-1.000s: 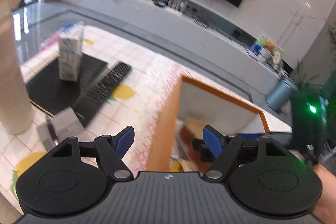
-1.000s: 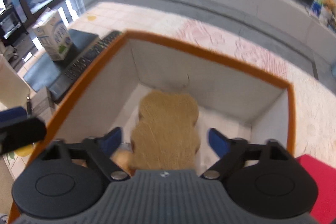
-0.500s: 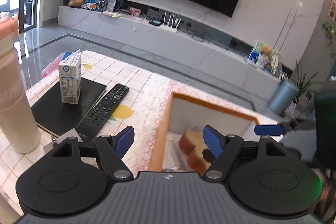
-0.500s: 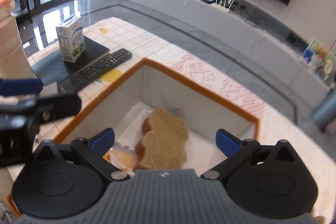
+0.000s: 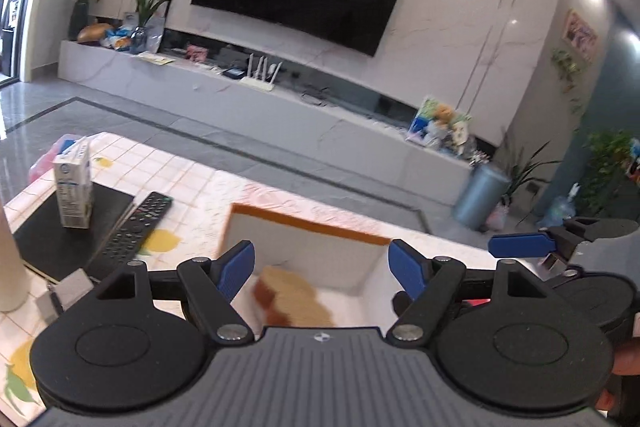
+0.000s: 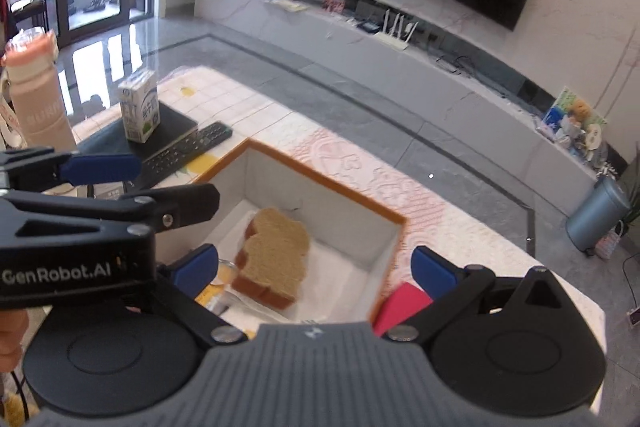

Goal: Organize soft objects

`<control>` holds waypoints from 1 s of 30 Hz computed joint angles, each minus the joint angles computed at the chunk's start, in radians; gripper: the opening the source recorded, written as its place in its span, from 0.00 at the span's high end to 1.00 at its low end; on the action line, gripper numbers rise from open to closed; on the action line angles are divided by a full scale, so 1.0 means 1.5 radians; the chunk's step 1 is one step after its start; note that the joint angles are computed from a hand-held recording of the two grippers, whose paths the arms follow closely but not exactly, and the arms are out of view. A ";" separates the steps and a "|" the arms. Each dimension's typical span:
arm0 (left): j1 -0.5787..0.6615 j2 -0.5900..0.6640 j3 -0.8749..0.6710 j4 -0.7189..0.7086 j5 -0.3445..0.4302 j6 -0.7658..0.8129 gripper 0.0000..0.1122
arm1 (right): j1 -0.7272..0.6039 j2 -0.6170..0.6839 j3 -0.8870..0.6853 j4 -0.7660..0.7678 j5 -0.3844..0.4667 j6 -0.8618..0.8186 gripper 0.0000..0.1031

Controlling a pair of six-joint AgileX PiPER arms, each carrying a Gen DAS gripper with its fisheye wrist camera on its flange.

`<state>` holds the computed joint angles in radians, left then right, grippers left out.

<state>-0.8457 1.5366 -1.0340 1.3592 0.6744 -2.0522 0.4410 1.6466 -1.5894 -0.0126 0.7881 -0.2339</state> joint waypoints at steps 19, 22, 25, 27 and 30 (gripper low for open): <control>-0.115 0.095 -0.117 -0.025 0.033 0.078 0.20 | -0.436 -0.271 0.184 0.263 0.078 -0.279 0.03; -0.129 0.121 -0.145 -0.045 0.043 0.110 0.20 | -0.520 -0.277 0.186 0.316 0.098 -0.338 0.03; -0.142 0.154 -0.193 -0.087 0.054 0.168 0.20 | -0.595 -0.270 0.173 0.370 0.122 -0.370 0.03; -0.155 0.180 -0.231 -0.106 0.075 0.196 0.20 | -0.638 -0.261 0.166 0.415 0.130 -0.392 0.03; -0.176 0.226 -0.299 -0.133 0.115 0.236 0.20 | -0.688 -0.250 0.169 0.474 0.117 -0.409 0.03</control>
<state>-1.1102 1.8752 -1.4819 1.1599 0.8471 -1.6984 -0.5904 1.2722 -1.3362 0.6985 0.9637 -0.8478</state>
